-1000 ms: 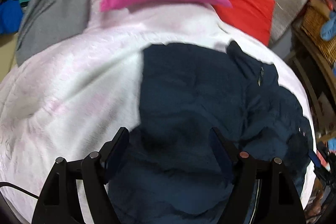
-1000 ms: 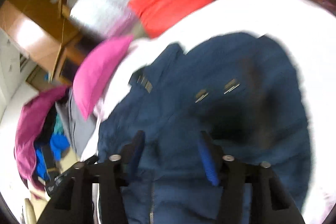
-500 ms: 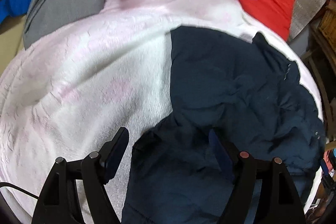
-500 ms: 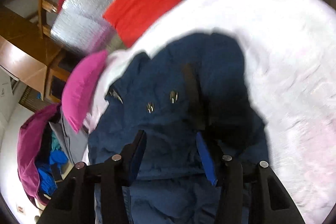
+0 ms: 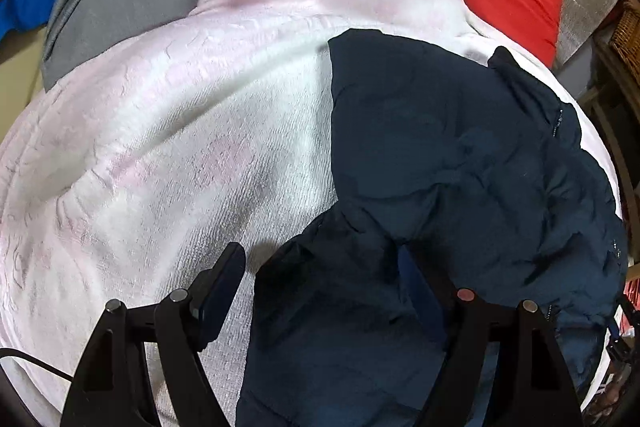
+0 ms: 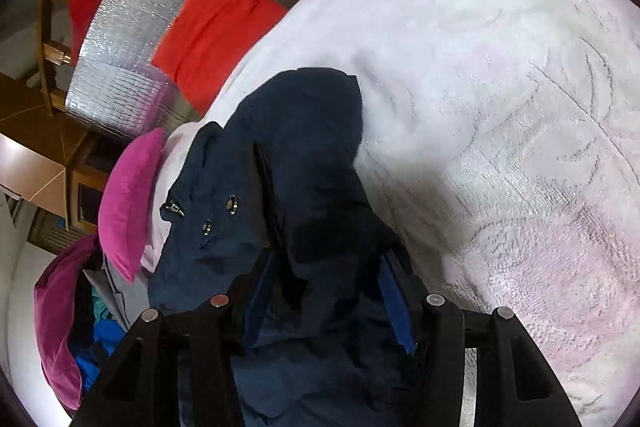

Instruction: Fold large clothes

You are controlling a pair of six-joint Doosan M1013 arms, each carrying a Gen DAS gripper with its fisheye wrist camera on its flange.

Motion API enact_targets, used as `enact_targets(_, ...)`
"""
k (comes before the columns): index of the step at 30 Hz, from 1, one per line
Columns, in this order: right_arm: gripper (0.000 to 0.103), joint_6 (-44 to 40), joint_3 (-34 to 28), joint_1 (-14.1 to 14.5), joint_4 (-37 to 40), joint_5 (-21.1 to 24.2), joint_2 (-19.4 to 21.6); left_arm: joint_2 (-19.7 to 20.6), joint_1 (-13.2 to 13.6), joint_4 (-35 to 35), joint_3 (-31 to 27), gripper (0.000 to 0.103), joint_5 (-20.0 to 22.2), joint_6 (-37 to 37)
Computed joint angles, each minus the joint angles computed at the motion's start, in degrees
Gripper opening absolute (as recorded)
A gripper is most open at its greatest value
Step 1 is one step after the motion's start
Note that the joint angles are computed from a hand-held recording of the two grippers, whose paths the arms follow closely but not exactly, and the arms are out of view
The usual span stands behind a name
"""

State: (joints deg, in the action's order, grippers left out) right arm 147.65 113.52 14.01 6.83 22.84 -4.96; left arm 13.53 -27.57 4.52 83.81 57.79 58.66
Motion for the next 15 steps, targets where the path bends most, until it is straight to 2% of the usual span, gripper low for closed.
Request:
enact_targets(6,0.056,6.5,-1.2,2.5,-12.1,1.7,-2.2,-2.2,-0.8,2.3,0.9,0.079,-2.4,-0.5)
enact_targets(15,0.056,12.9,0.6,7.2,-21.4,3.1,-6.3,-5.5,-2.2,9.2,4.0,0.079,-3.6,-2.2)
